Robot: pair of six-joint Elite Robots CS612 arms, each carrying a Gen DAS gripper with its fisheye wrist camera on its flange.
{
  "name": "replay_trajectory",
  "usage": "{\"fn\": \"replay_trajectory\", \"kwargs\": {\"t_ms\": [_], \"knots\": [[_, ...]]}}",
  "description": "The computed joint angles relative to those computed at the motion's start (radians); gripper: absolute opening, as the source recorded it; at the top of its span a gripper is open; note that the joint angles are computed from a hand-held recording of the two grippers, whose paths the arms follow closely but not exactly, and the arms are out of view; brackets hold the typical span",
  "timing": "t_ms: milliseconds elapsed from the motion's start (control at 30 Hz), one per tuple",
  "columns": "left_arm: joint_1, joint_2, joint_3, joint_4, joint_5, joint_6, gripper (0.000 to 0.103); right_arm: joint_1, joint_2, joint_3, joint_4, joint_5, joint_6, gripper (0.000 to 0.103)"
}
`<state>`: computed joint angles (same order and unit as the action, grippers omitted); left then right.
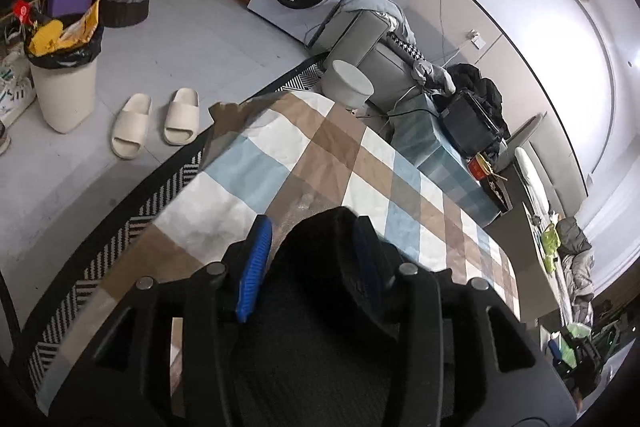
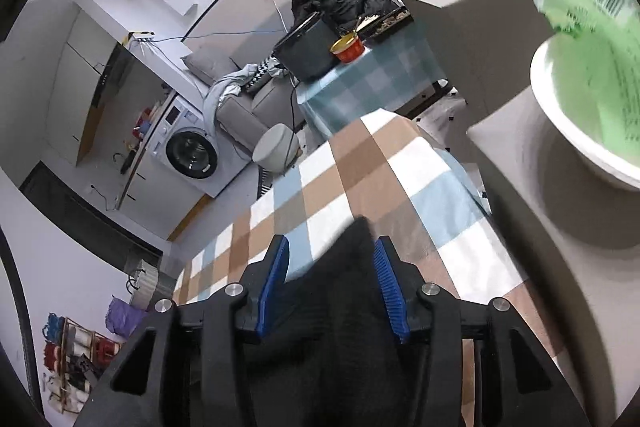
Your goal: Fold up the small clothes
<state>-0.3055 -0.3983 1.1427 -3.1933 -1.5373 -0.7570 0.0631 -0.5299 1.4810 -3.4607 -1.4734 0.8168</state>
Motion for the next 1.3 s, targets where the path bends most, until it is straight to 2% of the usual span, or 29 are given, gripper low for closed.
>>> {"fn": "replay_trajectory", "kwargs": {"t_ms": [167, 267, 400, 467, 567, 633, 800, 867, 933, 967, 1033, 1067, 1100, 1200, 1300], "knots": [[-0.011, -0.05, 0.091, -0.032, 0.026, 0.048, 0.041, 0.009, -0.033, 0.035, 0.063, -0.009, -0.075, 0.046], [-0.024, -0.088, 0.164, -0.043, 0.05, 0.098, 0.05, 0.019, -0.057, 0.062, 0.127, 0.005, -0.153, 0.054], [-0.04, -0.127, 0.245, -0.066, 0.056, 0.169, 0.067, 0.035, -0.074, 0.089, 0.199, 0.013, -0.264, 0.065], [-0.045, -0.14, 0.275, -0.069, 0.048, 0.18, 0.078, 0.044, -0.079, 0.096, 0.244, -0.004, -0.311, 0.065], [-0.052, -0.156, 0.321, -0.101, 0.028, 0.191, 0.085, 0.053, -0.082, 0.109, 0.286, -0.009, -0.351, 0.065], [-0.059, -0.166, 0.348, -0.106, 0.029, 0.201, 0.101, 0.056, -0.078, 0.114, 0.292, -0.011, -0.36, 0.065], [-0.07, -0.18, 0.381, -0.116, 0.036, 0.212, 0.102, 0.059, -0.065, 0.101, 0.302, -0.051, -0.347, 0.065], [-0.071, -0.179, 0.381, -0.115, 0.041, 0.216, 0.102, 0.06, -0.058, 0.087, 0.305, -0.053, -0.367, 0.065], [-0.073, -0.177, 0.377, -0.11, 0.052, 0.218, 0.102, 0.066, -0.048, 0.063, 0.341, -0.092, -0.391, 0.065], [-0.074, -0.177, 0.378, -0.11, 0.055, 0.218, 0.102, 0.066, -0.044, 0.052, 0.363, -0.1, -0.395, 0.064], [-0.074, -0.172, 0.37, -0.105, 0.053, 0.222, 0.102, 0.065, -0.034, 0.034, 0.4, -0.102, -0.383, 0.043], [-0.074, -0.169, 0.363, -0.1, 0.054, 0.224, 0.102, 0.063, -0.031, 0.031, 0.403, -0.091, -0.377, 0.026], [-0.075, -0.168, 0.361, -0.097, 0.059, 0.227, 0.102, 0.06, -0.03, 0.031, 0.397, -0.08, -0.375, 0.018], [-0.076, -0.164, 0.353, -0.091, 0.066, 0.235, 0.102, 0.068, -0.039, 0.054, 0.318, -0.11, -0.39, 0.013], [-0.074, -0.159, 0.347, -0.089, 0.059, 0.238, 0.102, 0.085, -0.053, 0.062, 0.348, -0.259, -0.369, 0.012]]}}
